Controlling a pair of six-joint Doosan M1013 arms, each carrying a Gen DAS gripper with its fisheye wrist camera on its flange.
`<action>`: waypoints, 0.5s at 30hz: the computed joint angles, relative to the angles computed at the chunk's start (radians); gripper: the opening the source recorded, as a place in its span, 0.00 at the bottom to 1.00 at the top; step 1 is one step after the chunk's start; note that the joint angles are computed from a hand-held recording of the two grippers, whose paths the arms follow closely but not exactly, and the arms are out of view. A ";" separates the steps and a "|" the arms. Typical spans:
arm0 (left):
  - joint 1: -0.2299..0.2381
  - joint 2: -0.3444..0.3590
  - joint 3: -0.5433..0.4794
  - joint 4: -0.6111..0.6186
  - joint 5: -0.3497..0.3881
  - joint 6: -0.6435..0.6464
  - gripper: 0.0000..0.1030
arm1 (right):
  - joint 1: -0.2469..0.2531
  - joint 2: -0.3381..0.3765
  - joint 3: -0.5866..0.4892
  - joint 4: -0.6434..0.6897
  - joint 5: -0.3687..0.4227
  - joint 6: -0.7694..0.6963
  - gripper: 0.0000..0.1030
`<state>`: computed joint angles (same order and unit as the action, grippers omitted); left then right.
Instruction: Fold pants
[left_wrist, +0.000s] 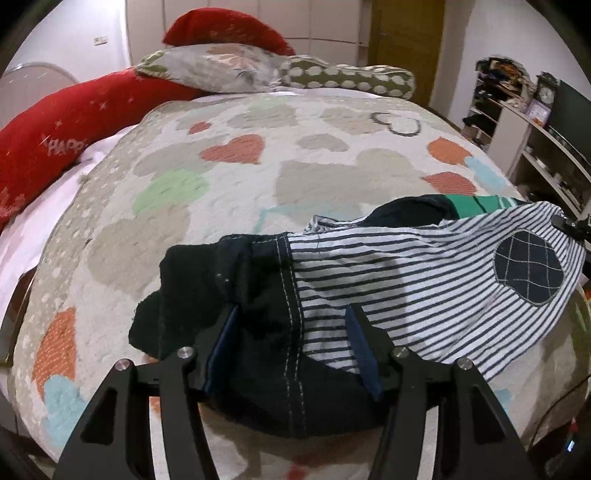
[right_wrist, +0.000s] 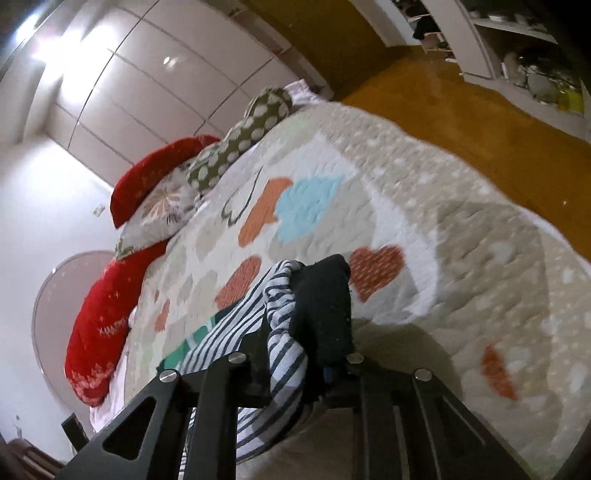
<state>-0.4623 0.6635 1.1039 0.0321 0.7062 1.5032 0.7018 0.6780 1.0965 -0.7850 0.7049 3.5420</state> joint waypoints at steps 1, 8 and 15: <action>-0.005 0.002 0.000 0.015 -0.002 -0.003 0.57 | -0.001 0.002 -0.004 -0.004 0.008 0.006 0.19; 0.000 -0.005 0.018 -0.006 0.004 0.058 0.65 | 0.005 0.024 -0.041 0.067 0.172 -0.097 0.30; 0.053 -0.087 0.069 -0.183 -0.088 0.110 0.68 | 0.056 -0.001 -0.067 -0.141 0.404 -0.019 0.37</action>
<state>-0.4091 0.5770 1.1733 -0.1506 0.6186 1.6128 0.7582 0.6774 1.0290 -0.9256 1.1084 3.5229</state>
